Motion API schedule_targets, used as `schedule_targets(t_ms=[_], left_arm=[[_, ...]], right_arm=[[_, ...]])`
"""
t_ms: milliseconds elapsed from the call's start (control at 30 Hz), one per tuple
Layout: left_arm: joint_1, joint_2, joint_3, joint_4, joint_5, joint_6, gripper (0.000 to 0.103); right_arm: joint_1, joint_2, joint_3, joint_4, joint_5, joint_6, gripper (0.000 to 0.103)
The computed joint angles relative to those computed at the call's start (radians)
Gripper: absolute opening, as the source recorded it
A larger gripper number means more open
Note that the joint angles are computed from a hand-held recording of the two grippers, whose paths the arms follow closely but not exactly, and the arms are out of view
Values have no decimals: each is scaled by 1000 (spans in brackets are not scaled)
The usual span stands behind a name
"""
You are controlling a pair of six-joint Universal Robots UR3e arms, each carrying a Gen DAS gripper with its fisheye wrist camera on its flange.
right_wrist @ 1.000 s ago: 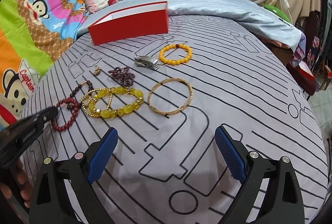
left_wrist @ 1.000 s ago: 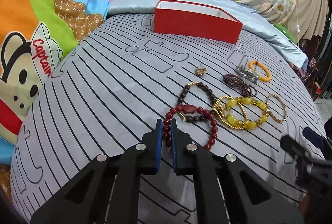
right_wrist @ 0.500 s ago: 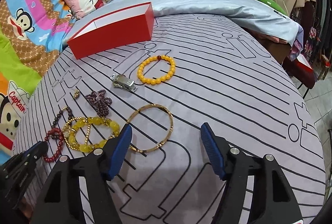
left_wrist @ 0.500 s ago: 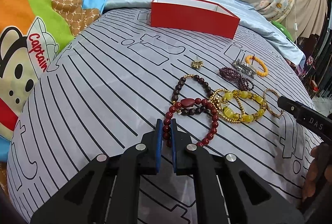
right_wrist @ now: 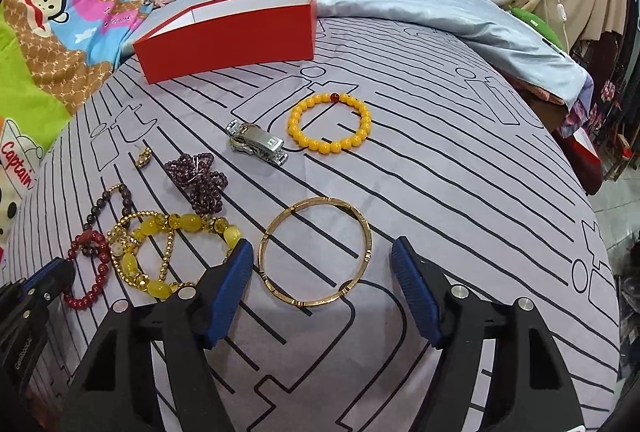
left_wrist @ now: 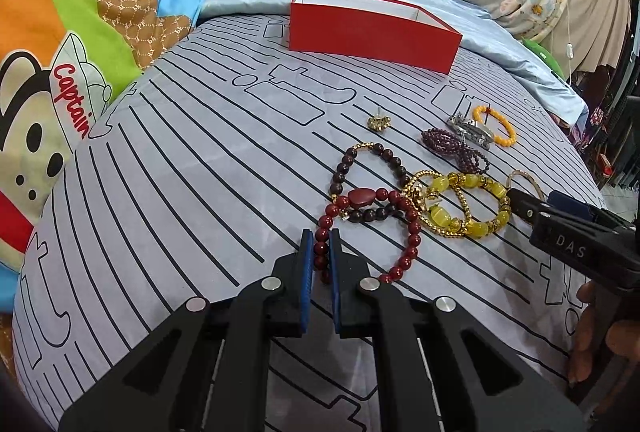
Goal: Organize jewelry
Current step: 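Grasp the dark red bead bracelet with the left tool while the right tool grasps the gold bangle, then carry both bracelets into the red box and open both tools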
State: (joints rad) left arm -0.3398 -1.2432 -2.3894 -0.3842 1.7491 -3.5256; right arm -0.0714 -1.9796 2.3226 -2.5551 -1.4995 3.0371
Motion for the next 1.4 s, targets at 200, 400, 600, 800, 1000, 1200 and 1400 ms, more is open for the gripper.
schedule_targets(t_ms=[200, 400, 600, 800, 1000, 1200, 1400], left_arm=[[2, -1, -3, 7, -6, -2, 8], [31, 54, -46, 39, -53, 13, 8], [38, 159, -37, -62, -99, 2, 8], [18, 207, 85, -179, -117, 8, 8], [24, 94, 312, -231, -103, 75, 8], [97, -121, 561, -195, -140, 153, 8], [185, -402, 860, -194, -195, 200, 8]], right_arm=[[-5, -19, 8, 2, 1, -6, 55], [-59, -111, 27, 87, 57, -40, 55], [-191, -310, 21, 297, 160, -136, 55], [-267, -377, -60, 448, 238, -197, 55], [-197, -227, -205, 389, 234, -149, 55], [-105, 59, -442, 286, 237, -76, 55], [13, 439, -792, 202, 179, -10, 55]])
